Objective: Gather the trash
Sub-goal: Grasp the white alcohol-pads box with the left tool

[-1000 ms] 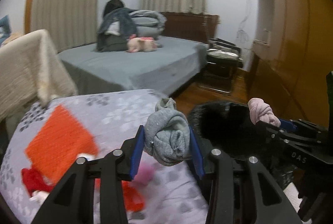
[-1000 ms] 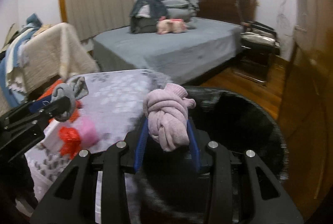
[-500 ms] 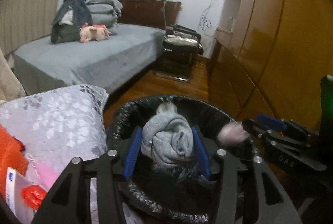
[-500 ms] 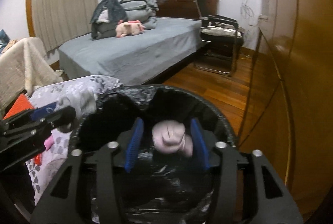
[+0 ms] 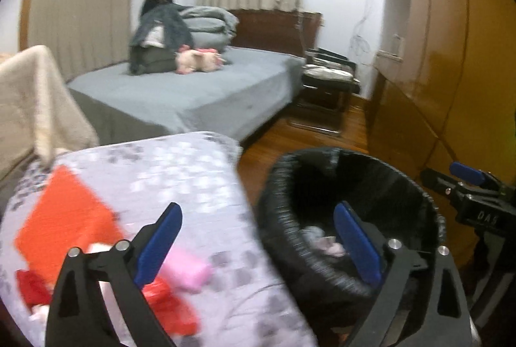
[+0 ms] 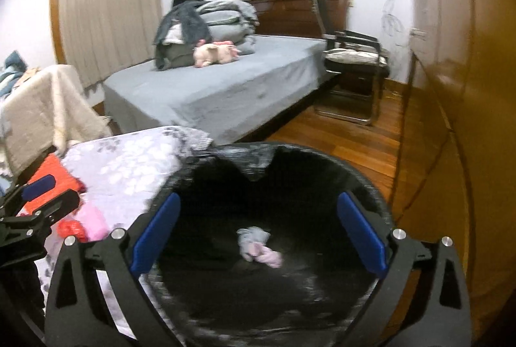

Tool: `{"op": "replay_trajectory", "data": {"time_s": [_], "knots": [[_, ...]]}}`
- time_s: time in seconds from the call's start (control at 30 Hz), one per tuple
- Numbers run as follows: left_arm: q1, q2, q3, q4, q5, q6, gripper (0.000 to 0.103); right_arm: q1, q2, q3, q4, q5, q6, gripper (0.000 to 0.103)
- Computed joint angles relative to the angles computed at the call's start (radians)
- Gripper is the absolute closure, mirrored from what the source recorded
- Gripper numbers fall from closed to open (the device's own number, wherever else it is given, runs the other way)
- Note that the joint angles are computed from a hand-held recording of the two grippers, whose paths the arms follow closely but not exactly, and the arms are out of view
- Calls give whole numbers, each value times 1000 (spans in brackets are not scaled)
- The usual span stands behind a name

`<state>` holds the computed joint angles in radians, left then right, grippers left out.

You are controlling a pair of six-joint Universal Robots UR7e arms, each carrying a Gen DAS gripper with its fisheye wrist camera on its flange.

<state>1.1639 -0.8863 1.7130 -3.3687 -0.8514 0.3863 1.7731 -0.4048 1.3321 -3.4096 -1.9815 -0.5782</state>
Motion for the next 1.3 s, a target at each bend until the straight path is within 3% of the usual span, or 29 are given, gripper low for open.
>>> {"op": "replay_trajectory", "data": {"time_s": [0.27, 0.37, 0.43, 0.6, 0.77, 1.0, 1.3], "knots": [[12, -82, 125, -188, 183, 58, 9, 58, 64, -56, 124, 79, -5, 7], [28, -100, 154, -211, 217, 65, 12, 74, 88, -76, 157, 116, -21, 7], [39, -105, 160, -200, 233, 51, 19, 85, 104, -87, 178, 130, -37, 7], [71, -111, 171, -155, 232, -5, 35, 98, 122, -89, 201, 149, -51, 7], [97, -92, 159, -132, 234, -32, 39, 102, 133, -94, 225, 151, -56, 8], [125, -109, 167, -32, 181, -111, 68, 109, 150, -111, 250, 148, -70, 10], [88, -144, 222, -16, 211, -171, 71, 109, 154, -115, 263, 142, -75, 11]]}}
